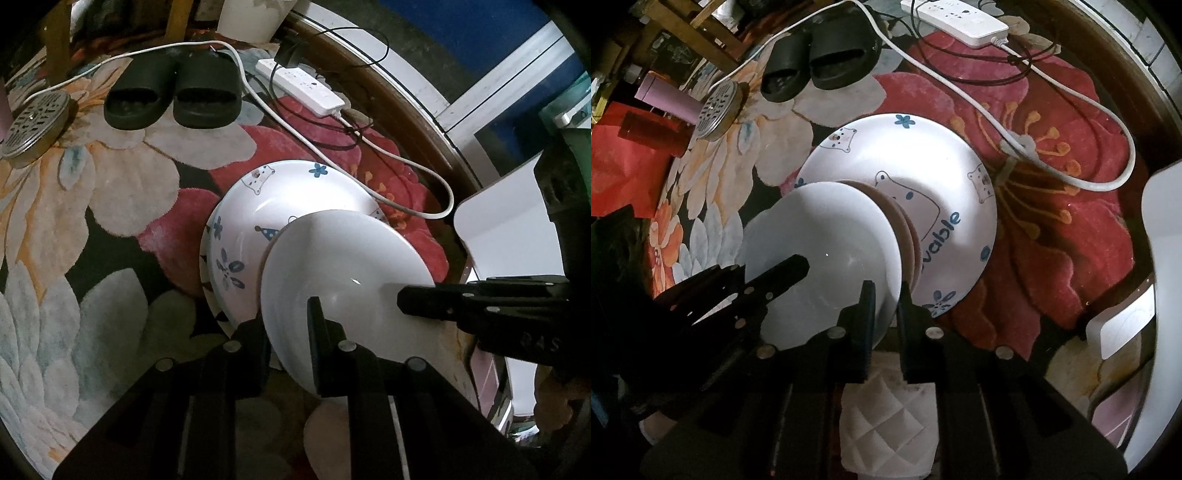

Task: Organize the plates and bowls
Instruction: 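Lower the bowl onto the stacked bowl and open both tools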

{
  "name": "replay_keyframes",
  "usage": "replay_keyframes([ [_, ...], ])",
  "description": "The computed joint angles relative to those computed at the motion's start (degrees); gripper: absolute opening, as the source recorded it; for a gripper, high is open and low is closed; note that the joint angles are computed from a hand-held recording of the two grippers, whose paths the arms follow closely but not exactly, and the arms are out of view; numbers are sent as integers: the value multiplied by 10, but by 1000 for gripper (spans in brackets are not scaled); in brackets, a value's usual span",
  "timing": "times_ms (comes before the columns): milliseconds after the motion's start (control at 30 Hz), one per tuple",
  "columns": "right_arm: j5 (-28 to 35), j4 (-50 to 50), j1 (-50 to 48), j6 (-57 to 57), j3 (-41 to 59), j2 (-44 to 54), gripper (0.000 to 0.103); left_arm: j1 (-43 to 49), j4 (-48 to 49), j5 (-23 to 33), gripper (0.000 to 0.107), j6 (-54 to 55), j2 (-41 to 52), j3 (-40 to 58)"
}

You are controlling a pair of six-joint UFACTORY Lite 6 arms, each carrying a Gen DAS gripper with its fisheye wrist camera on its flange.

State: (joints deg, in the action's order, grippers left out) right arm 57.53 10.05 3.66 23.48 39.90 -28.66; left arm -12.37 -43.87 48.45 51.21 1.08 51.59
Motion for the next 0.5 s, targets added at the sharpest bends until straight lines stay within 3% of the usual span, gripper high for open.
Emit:
replay_keyframes([
  [300,-1,-25,16,19,9,8,11,31,2,-5,20,7,-3,7],
  [400,-1,-32,22,22,15,15,12,42,-1,-8,48,9,2,12],
  [433,1,-32,25,24,17,17,15,48,-6,-6,71,14,3,12],
  [467,4,-36,29,31,21,20,15,54,-12,-4,86,20,1,10],
  [500,6,-39,32,36,25,22,15,60,-20,-2,88,28,-1,8],
])
